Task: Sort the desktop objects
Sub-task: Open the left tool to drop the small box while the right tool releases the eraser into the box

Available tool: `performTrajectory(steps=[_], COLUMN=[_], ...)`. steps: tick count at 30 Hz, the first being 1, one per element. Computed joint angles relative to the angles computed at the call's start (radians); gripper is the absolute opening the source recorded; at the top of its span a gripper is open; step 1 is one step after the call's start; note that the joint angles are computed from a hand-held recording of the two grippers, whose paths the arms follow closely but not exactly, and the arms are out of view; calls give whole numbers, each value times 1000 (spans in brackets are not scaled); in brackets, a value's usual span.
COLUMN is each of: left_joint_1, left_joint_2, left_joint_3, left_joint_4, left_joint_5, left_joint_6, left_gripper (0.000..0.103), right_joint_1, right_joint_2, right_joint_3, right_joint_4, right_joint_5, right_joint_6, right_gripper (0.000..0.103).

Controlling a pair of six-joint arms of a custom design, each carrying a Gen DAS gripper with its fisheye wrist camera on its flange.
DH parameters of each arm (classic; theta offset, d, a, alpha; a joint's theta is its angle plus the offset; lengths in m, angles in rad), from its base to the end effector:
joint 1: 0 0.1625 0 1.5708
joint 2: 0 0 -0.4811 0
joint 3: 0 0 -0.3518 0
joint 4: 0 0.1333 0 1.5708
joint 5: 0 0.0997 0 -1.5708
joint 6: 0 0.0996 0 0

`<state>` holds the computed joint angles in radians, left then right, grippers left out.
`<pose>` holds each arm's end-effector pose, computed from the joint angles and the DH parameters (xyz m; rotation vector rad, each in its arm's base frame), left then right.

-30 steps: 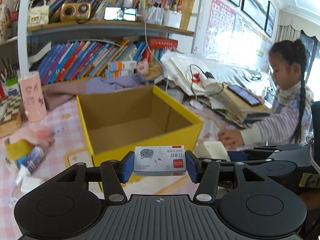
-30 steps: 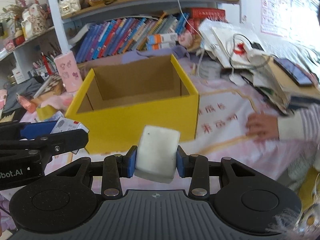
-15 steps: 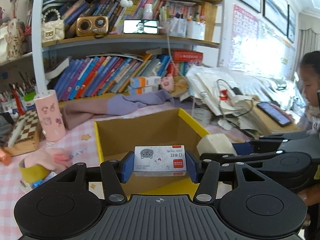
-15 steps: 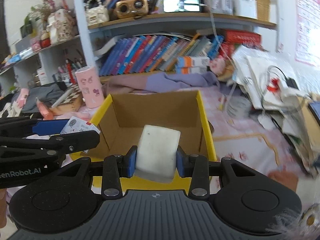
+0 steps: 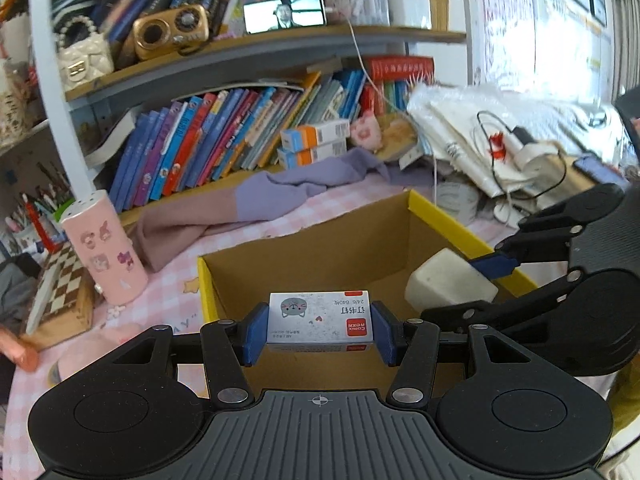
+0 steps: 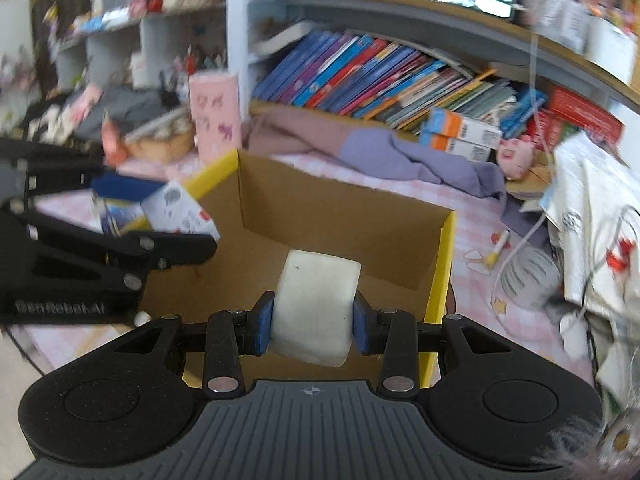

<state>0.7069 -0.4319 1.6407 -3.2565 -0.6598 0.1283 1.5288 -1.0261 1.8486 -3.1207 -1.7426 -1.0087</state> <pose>-0.3779 -0.6016 0.0264 0.8505 2.1443 -0.9230 0.0898 -0.6327 0.3092 1.1063 -2.2868 0.7264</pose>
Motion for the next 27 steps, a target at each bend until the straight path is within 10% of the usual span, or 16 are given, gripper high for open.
performTrajectory(steps=[21,27], left_joint_1=[96,107], left_joint_2=[105,95], left_joint_3=[-332,-357], left_joint_4=[582,684], left_joint_5=[43,18], left_joint_6=[12,-42], left_gripper=[54,55], right_joint_1=[39,43], right_joint_2=[236,249], right_joint_3=[-409,-467], right_joint_4=[411,548], right_joint_5=[-275,-311], right_joint_6=[-366,-329], right_gripper=[36,36])
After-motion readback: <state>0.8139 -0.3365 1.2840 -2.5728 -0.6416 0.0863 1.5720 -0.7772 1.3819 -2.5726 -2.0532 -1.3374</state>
